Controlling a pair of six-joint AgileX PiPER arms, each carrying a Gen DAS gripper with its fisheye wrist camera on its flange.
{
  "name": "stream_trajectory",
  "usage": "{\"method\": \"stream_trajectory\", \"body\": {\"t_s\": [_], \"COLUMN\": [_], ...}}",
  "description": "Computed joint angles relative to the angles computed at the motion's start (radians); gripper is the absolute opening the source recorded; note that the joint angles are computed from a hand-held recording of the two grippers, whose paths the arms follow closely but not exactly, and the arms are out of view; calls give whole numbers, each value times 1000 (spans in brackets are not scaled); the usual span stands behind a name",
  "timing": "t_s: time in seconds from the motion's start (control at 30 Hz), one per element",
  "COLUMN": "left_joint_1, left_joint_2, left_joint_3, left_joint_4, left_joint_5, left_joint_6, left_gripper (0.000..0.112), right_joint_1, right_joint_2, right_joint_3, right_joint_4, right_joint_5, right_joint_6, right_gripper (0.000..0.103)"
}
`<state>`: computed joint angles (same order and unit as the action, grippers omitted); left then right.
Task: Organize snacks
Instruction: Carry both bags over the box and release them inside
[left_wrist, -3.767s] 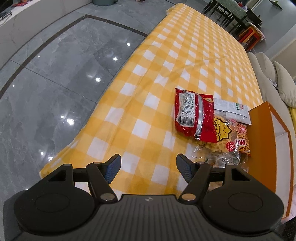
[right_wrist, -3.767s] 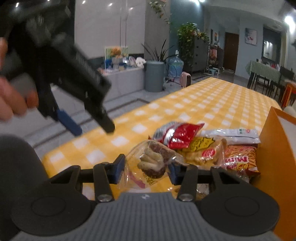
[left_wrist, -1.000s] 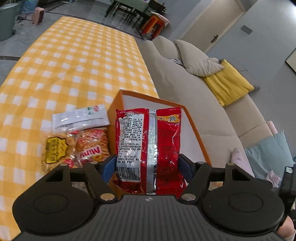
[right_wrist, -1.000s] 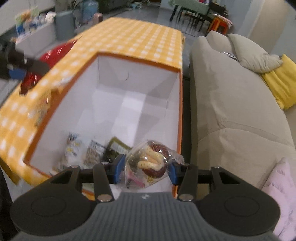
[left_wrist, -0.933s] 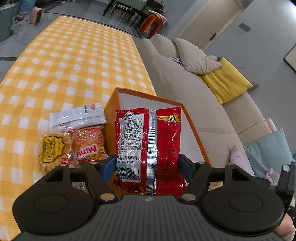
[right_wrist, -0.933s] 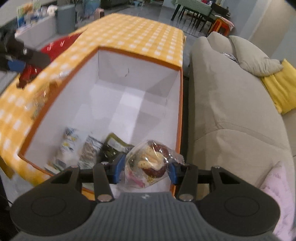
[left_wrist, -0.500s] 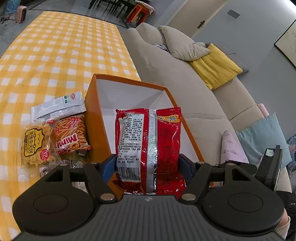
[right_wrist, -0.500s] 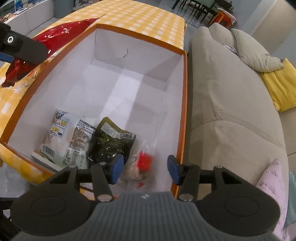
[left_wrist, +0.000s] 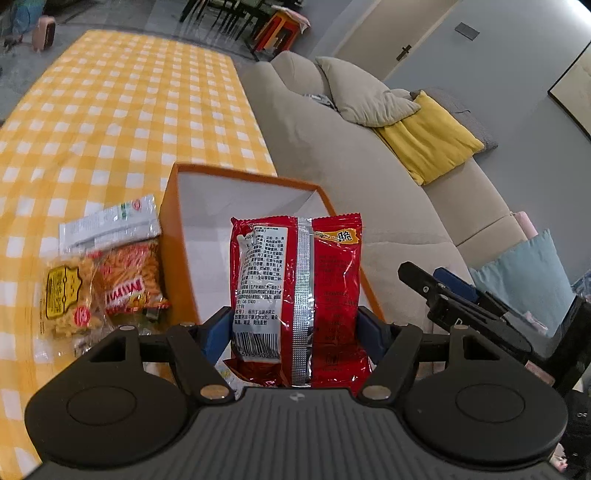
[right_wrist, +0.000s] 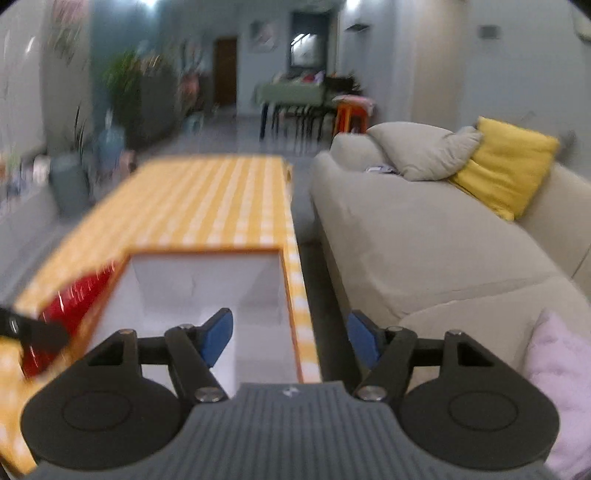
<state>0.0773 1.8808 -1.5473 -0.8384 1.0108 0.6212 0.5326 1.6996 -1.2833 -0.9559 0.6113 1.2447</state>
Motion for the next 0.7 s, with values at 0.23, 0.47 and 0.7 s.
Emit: {"method": "stream_trajectory", "body": {"t_s": [0.23,0.47,0.7], "left_joint_1": [-155,-360,-466], "left_joint_2": [36,214,326], "left_joint_3": [-75,-258,-335], "left_joint_4": [221,714,1006], "left_joint_5": [-115,-116,-62], "left_joint_6": [-326,-788,-1017], "left_gripper": [81,81,81], "right_joint_1": [1,-92,-193], "right_joint_2": [1,-78,-122], "right_joint_3": [58,161,251], "right_joint_4": [-151,-90,-123], "right_joint_5": [-47,-263,-403], "right_joint_6": [196,211,359], "right_gripper": [68,68,68]}}
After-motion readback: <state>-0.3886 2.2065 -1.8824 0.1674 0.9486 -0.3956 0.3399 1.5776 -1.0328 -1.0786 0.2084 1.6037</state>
